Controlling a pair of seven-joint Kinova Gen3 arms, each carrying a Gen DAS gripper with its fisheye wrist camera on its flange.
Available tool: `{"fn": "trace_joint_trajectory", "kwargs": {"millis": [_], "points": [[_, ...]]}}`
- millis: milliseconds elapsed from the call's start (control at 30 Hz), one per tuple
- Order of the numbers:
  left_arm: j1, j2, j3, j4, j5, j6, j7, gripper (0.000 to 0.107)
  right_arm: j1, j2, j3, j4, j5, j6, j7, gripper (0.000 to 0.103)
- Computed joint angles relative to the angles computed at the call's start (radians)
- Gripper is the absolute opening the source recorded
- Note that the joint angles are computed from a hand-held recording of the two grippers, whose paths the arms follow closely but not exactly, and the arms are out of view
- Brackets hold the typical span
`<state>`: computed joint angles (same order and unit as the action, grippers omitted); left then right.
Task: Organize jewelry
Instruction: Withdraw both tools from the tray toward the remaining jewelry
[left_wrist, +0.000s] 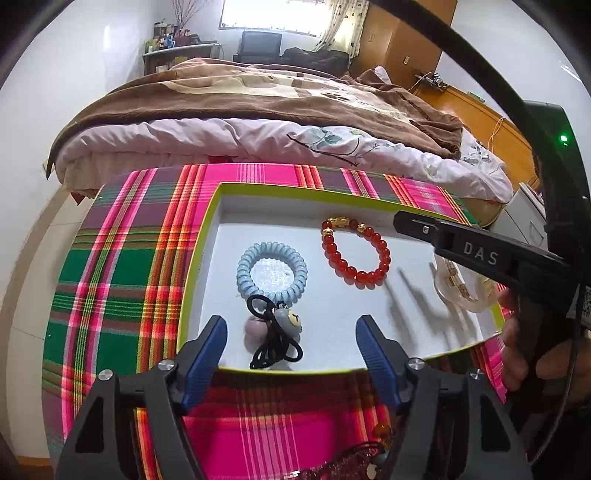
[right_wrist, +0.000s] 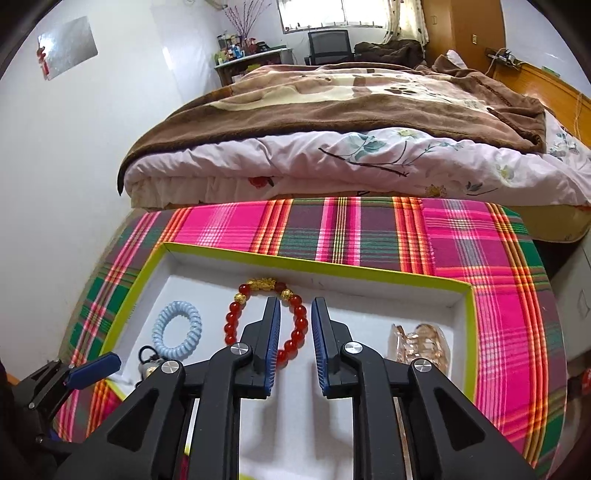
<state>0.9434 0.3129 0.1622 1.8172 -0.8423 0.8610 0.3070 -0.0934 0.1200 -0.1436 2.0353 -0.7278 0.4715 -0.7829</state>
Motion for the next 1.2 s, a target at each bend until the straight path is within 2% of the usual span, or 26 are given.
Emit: {"fn": "trace_joint_trajectory", "kwargs": {"millis": [167, 367, 500, 633, 867, 1033, 1200], "points": [[0.032, -0.012, 0.017, -0.017, -0.001, 0.062, 0.013, 0.075, 0.027, -0.062, 0.022, 0.036, -0.085, 0.042, 0.087, 0.019], [0.08, -0.032, 0.051, -0.027, -0.012, 0.15, 0.062, 0.078, 0.024, -0.154, 0.109, 0.099, -0.18, 0.104, 0.198, 0.02], [0.115, -0.042, 0.077, -0.028, -0.021, 0.206, 0.121, 0.078, 0.02, -0.207, 0.167, 0.145, -0.206, 0.14, 0.256, 0.027], [0.143, -0.047, 0.102, -0.027, -0.027, 0.246, 0.161, 0.078, 0.026, -0.246, 0.232, 0.195, -0.239, 0.187, 0.335, 0.028], [0.206, -0.052, 0.137, -0.008, -0.044, 0.302, 0.276, 0.079, 0.089, -0.285, 0.326, 0.281, -0.279, 0.308, 0.49, 0.028], [0.242, -0.05, 0.155, 0.016, -0.049, 0.314, 0.361, 0.079, 0.12, -0.293, 0.321, 0.329, -0.247, 0.318, 0.511, 0.028], [0.269, -0.05, 0.169, 0.044, -0.04, 0.314, 0.435, 0.079, 0.09, -0.288, 0.272, 0.369, -0.225, 0.235, 0.495, 0.028]]}}
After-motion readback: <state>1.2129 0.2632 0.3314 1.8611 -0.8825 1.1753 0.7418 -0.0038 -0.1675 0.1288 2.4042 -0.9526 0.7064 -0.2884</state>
